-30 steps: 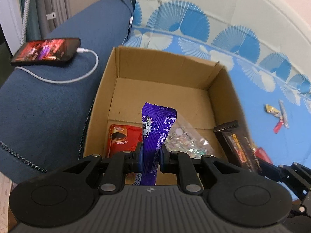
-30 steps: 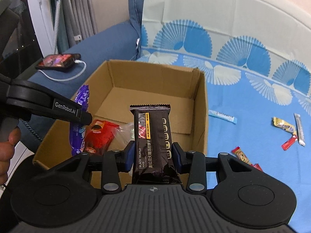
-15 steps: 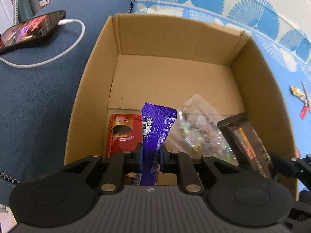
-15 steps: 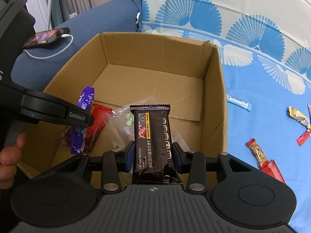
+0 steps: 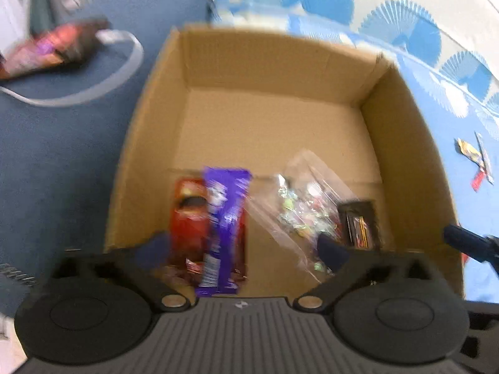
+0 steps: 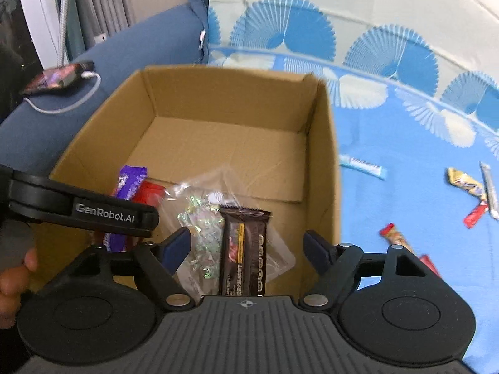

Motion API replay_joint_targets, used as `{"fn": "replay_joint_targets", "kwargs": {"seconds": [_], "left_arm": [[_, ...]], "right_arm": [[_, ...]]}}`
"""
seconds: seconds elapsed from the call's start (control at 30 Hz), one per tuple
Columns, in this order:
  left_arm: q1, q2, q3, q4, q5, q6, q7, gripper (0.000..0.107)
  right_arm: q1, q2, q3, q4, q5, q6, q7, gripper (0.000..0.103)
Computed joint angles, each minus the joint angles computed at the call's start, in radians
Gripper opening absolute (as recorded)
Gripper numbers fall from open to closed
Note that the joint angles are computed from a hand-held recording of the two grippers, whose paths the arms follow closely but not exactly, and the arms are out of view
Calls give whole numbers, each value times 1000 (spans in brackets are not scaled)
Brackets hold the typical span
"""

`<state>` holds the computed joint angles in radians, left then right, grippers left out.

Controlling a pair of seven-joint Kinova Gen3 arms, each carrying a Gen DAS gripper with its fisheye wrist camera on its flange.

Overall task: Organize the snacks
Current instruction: 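Open both grippers to release the purple bar and chocolate bar in the box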

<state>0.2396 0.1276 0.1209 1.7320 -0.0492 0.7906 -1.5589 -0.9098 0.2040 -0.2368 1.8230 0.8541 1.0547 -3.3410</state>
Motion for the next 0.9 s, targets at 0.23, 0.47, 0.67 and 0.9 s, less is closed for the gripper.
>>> {"fn": "replay_joint_targets", "kwargs": {"seconds": [0.23, 0.47, 0.67, 0.9], "left_arm": [[-8, -184, 12, 99, -16, 29, -15, 103], [-32, -359, 4, 174, 46, 111, -27, 103], [-49, -464, 19, 195, 54, 123, -36, 103], [-53, -558, 18, 216, 77, 129, -70, 103]], "right_arm": [[-101, -66, -91, -11, -31, 154, -92, 92], [-207, -57, -136, -59, -9, 325, -173, 97], [-306, -44, -176, -78, 44, 463, -251, 98], [-386, -30, -193, -101, 71, 567, -305, 98]]}}
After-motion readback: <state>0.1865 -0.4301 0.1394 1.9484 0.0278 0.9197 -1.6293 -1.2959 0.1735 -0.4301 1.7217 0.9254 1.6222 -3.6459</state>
